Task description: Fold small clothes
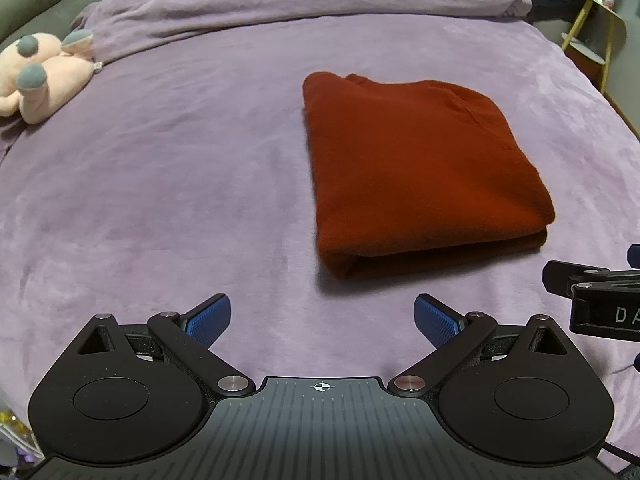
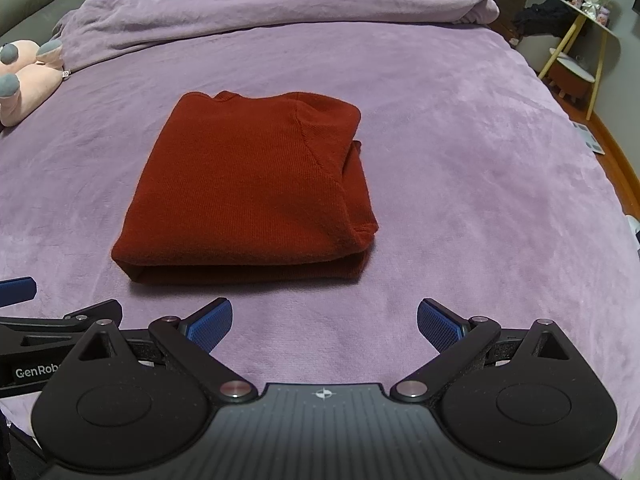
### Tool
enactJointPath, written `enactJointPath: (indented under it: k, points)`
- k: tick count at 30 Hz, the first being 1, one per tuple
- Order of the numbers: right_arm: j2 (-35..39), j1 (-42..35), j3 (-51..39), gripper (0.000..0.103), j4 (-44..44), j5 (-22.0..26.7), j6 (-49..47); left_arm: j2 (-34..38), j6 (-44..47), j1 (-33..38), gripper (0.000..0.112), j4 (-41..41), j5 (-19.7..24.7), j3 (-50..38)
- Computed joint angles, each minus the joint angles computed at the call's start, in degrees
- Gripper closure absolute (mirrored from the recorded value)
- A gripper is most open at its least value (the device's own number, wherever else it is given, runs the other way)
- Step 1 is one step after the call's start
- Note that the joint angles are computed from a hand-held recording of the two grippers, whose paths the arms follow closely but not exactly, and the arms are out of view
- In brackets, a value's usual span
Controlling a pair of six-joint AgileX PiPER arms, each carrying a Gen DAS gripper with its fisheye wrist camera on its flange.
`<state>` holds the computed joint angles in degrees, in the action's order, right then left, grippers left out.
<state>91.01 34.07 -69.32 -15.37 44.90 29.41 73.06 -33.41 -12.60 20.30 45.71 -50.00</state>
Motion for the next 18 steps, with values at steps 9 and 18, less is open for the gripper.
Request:
enactJointPath:
  k: [9, 18]
  points:
    - [0.2, -0.6, -0.4, 0.004, 1.3, 0.0, -1.4, 0.5, 1.0, 0.3, 0.011, -0.8, -0.3, -0.4]
    - [0.8, -1.0, -1.0, 0.004, 1.7, 0.1, -1.7, 1.3, 0.1, -0.4, 0.011, 0.2, 0.2, -0.9]
